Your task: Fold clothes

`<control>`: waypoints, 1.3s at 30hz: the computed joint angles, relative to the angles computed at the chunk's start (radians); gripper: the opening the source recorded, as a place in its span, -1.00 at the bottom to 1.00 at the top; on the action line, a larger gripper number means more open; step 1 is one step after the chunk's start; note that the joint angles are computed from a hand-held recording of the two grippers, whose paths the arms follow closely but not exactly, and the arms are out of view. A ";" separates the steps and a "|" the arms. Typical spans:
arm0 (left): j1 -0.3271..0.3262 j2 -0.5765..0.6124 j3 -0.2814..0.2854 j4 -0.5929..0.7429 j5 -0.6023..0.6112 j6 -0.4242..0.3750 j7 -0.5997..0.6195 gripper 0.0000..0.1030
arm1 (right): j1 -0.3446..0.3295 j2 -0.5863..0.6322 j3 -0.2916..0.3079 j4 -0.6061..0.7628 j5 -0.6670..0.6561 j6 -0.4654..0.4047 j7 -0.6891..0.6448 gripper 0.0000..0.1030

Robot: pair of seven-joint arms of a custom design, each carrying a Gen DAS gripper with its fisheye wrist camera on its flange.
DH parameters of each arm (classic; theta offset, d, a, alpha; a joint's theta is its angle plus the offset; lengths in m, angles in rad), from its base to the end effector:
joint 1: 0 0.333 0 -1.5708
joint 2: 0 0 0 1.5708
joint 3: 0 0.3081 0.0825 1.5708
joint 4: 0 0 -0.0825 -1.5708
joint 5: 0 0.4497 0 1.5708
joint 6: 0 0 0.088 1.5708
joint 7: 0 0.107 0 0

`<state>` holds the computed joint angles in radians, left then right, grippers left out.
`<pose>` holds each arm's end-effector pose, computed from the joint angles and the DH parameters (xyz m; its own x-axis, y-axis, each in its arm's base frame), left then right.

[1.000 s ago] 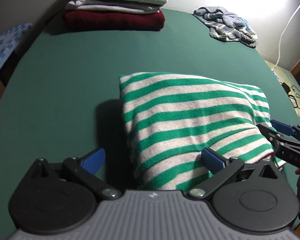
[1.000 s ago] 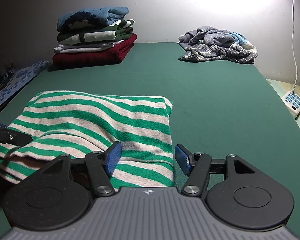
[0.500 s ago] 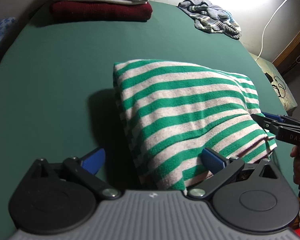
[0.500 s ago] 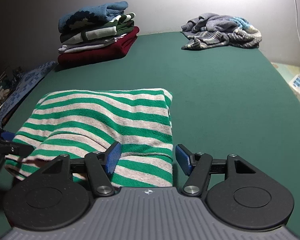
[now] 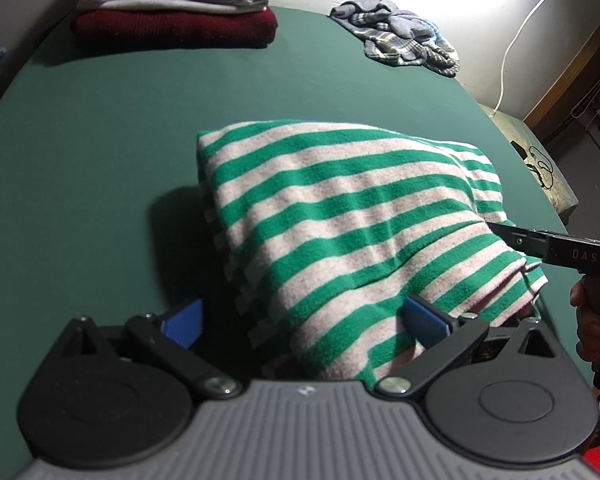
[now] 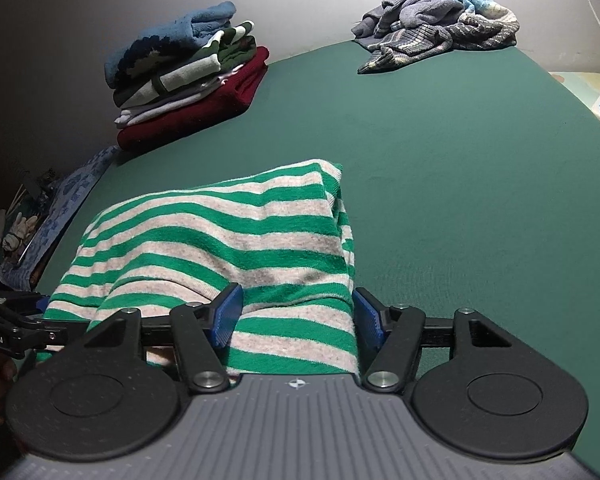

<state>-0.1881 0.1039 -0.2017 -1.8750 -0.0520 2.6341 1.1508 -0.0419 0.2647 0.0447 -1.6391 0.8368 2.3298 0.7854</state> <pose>0.6441 -0.2587 0.4983 -0.0203 -0.9503 0.3108 -0.8350 -0.1548 -0.5280 0.7383 0.0118 0.4843 0.4209 -0.8302 -0.3655 -0.7627 -0.1058 -0.6380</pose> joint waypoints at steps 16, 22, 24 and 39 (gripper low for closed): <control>0.004 0.006 -0.017 -0.011 -0.141 0.056 0.105 0.94 | -0.007 -0.002 0.000 0.004 0.030 -0.039 -0.076 -0.11; 0.002 0.002 -0.015 -0.018 -0.156 0.069 0.091 0.95 | 0.004 -0.017 -0.005 -0.027 0.021 0.020 -0.047 0.18; 0.002 0.005 -0.015 -0.014 -0.162 0.071 0.082 0.97 | -0.001 -0.009 -0.006 -0.017 0.030 0.001 -0.022 0.18; 0.004 0.021 -0.024 0.001 -0.211 0.092 0.066 0.72 | -0.030 0.009 -0.005 0.006 0.109 -0.095 0.005 -0.07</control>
